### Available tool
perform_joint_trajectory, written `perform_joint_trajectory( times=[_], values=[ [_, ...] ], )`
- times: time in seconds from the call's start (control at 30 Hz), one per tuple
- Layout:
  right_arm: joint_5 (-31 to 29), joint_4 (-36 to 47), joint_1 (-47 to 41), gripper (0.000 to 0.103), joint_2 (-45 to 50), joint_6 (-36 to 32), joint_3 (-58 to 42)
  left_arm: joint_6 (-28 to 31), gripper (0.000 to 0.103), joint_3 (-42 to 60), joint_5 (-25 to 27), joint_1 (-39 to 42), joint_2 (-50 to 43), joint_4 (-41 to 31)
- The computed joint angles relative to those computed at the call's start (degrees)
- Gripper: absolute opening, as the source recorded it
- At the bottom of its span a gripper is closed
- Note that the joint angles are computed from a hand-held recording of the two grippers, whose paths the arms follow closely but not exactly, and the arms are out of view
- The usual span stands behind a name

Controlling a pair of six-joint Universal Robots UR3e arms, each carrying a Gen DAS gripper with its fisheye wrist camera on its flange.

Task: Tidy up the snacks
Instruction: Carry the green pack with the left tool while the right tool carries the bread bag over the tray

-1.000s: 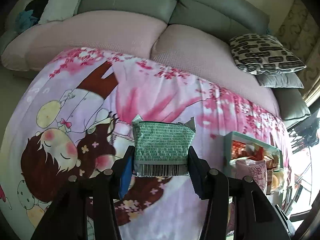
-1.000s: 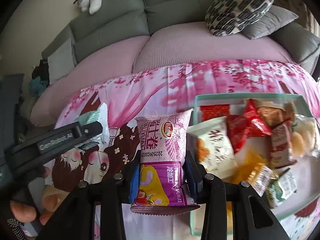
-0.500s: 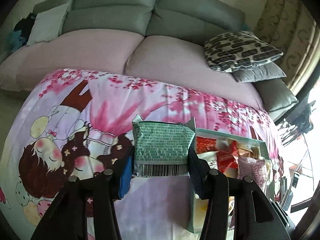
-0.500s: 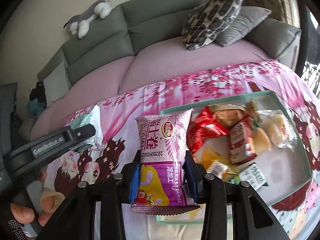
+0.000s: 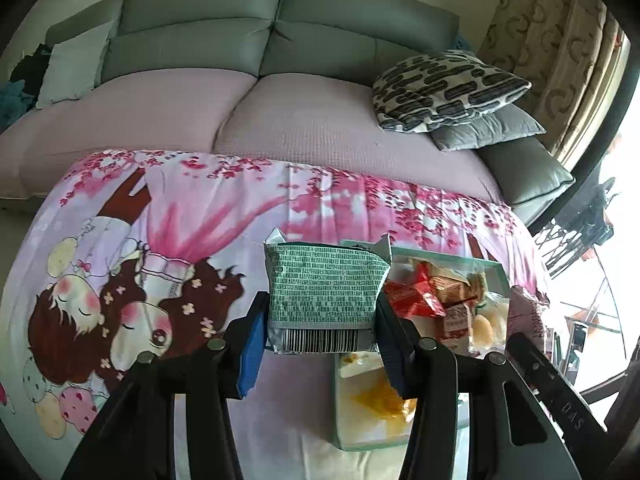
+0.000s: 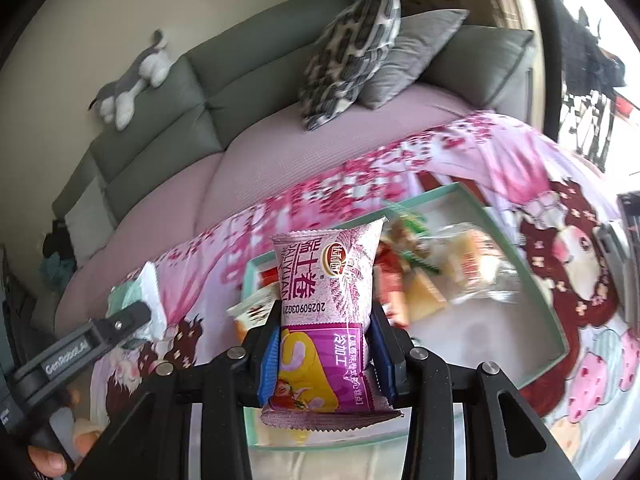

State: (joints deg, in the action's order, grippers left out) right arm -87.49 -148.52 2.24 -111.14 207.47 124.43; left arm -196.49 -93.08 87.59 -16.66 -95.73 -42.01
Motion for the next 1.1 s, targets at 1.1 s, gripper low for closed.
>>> perform_joint_trajectory(
  times=[1.1],
  values=[
    [5.7,12.0,-18.9,0.042,-13.3,-8.7,8.5,1.1,0.052,13.7,2.1,-9.5,-17.0,-3.4]
  ],
)
